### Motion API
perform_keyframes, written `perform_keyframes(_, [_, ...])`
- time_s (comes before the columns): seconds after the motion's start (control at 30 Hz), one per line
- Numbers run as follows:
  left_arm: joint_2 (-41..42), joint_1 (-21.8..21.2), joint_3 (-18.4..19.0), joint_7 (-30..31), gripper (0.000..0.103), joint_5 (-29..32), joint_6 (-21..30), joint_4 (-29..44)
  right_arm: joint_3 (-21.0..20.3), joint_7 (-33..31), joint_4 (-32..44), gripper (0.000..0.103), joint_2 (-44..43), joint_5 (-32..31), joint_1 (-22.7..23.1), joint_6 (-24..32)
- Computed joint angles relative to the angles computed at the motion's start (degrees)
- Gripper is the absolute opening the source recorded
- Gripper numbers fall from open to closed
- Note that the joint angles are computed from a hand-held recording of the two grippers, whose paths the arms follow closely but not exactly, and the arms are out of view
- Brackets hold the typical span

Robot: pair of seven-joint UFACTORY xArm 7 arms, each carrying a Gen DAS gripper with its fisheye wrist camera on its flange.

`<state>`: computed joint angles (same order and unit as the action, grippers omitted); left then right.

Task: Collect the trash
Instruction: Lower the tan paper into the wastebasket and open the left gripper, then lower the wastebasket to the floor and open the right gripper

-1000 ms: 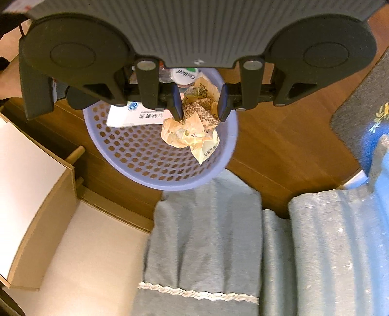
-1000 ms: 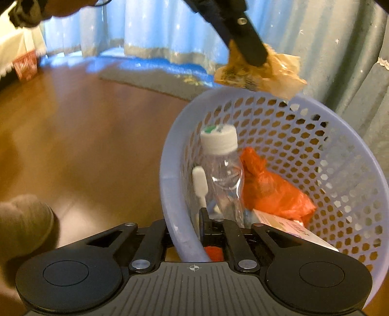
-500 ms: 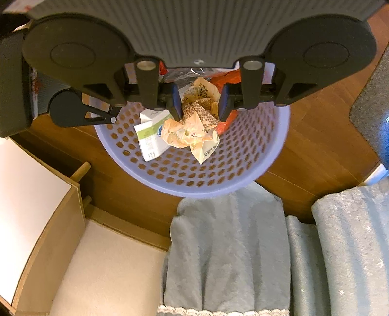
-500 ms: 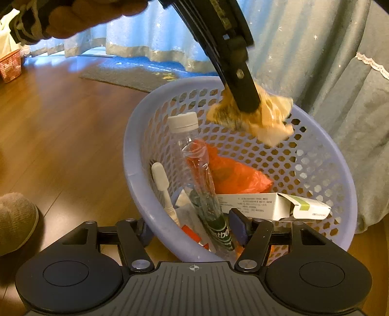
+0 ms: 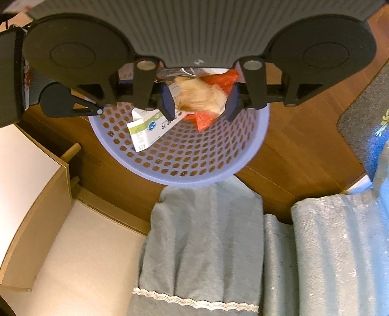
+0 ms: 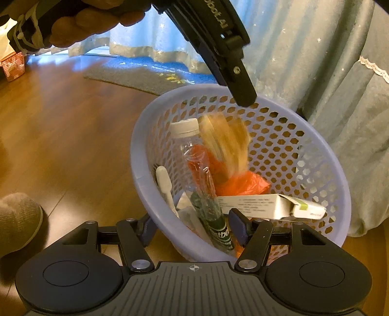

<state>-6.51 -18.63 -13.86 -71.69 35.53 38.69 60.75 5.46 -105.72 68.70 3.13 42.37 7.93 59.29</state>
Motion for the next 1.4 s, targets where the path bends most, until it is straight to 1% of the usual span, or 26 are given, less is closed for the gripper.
perform_keyframes(0.37, [-2.9,0.7,-0.9,-1.7,0.041,-0.5,0.1,-3.0,-0.6,-0.9,1.1,0.060,-2.1,-0.3,-0.2,4.1])
perform_keyframes(0.53, [-3.8,1.1,-1.4,-2.6,0.042,-1.0,0.7,-3.7,-1.4,0.1,3.3,0.060,-2.3,-0.5,-0.7,8.7])
perform_keyframes(0.77, [-5.1,1.2,-2.1,-3.0,0.043,-1.8,4.1,-2.9,-1.4,3.1,7.3,0.060,-1.8,-0.8,-0.8,13.2])
perform_keyframes(0.9, [-6.0,1.0,-2.6,-2.2,0.044,-3.3,7.6,-1.8,-1.4,5.3,10.2,0.060,-1.3,-0.8,-1.0,15.5])
perform_keyframes(1.03, [-6.2,0.4,-3.1,-0.2,0.046,-4.9,11.6,0.6,-1.2,8.4,15.3,0.060,1.1,-2.0,-1.4,17.7])
perform_keyframes(1.13, [-6.0,-0.1,-3.4,1.4,0.048,-5.7,14.6,2.8,-0.8,10.5,20.1,0.060,3.6,-3.9,-1.9,19.3])
perform_keyframes(1.3, [-5.7,-0.6,-3.6,3.1,0.060,-6.5,18.9,6.3,0.0,15.6,29.3,0.060,8.1,-5.9,-3.1,23.2])
perform_keyframes(1.37, [-5.3,-0.9,-3.6,3.7,0.069,-6.8,20.6,7.8,0.6,17.9,34.5,0.060,10.5,-6.8,-3.6,26.5])
perform_keyframes(1.4, [-4.9,-1.0,-3.6,4.2,0.070,-6.9,21.7,8.8,0.9,19.1,36.5,0.060,11.3,-7.6,-3.7,27.4])
